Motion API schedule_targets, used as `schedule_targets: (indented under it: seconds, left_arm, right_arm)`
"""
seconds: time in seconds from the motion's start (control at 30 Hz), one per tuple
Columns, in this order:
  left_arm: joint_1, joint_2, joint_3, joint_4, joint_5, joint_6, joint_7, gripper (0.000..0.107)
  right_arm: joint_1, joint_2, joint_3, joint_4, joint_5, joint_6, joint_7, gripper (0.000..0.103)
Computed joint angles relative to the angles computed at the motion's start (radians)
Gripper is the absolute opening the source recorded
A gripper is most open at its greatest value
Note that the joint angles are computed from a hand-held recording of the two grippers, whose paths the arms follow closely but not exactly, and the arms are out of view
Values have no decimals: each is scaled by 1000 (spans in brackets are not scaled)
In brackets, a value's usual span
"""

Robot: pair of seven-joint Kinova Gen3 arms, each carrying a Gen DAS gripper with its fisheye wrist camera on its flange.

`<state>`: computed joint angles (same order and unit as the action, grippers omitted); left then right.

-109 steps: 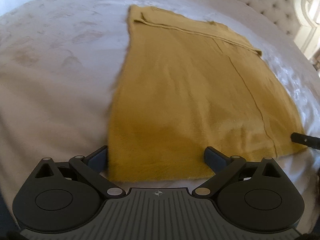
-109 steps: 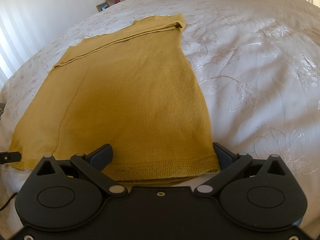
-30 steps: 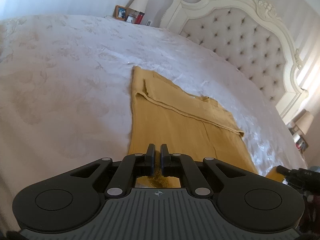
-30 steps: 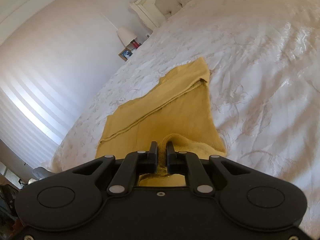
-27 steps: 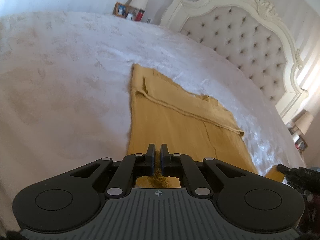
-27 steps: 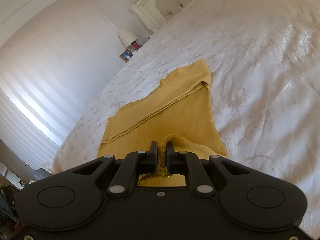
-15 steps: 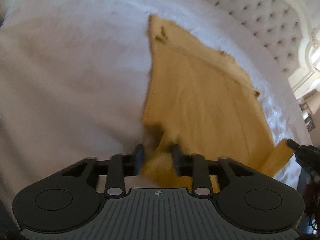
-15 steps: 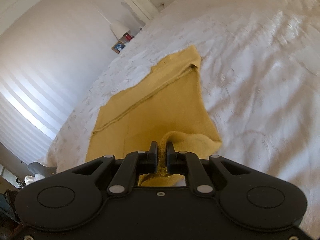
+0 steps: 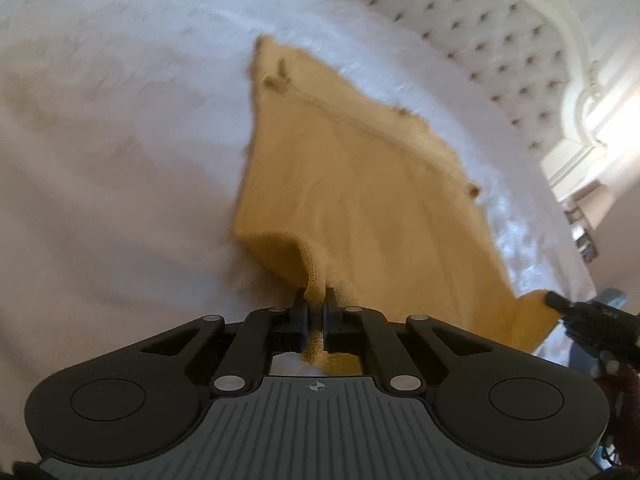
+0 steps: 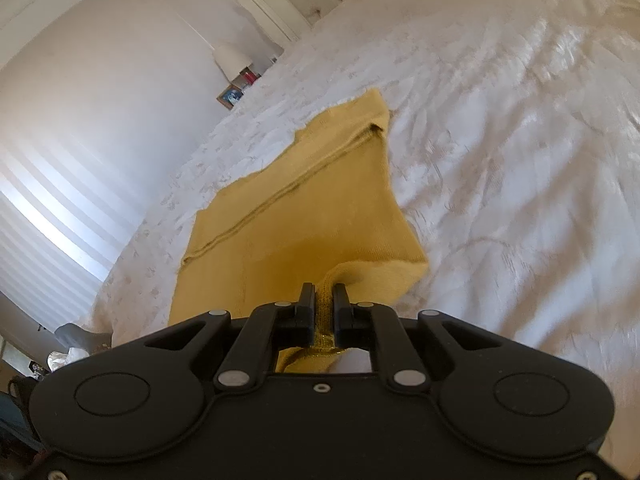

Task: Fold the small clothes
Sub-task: 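Lift the hem with both tools and fold it up toward the collar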

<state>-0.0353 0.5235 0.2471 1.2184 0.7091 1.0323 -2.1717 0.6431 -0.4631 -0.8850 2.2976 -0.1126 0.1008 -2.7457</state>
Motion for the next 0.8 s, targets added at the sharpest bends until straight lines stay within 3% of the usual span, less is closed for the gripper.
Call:
schedule_targets:
  seconds: [0.1,0.33,0.47,0.5,0.53,0.57,0.63,0.8]
  left_arm:
    - [-14,1,18,-21,51,-21,-13,6]
    - [11,105,36,-227,88,-25,105,6]
    - [38,128,50,-279,48,-47,103,6]
    - [36,126,57,-273,46,-47,95,6]
    - [34,124,62,-262,45,-46,88,6]
    - [31,123,64,-258,41,-38,84,6]
    - [28,117,61,-240,33,-29,82,6]
    - [13,101,52,-196,37,-22,99,6]
  right_arm:
    - [16,11,16,1,-6,-52,24,15]
    - [127,103,15,-50,-17,-161,158,14]
    - [136,177,29,-145,-2,-26,252,23]
    - [138,196,19,-163,22,14,251,33]
    - [155,203,-5,-177,44,55,235,53]
    - [168,201,-28,-184,63,96,213,60]
    - [166,191,-53,-187,74,164,170,62]
    - [124,121,-70,-149,49,231,66,62]
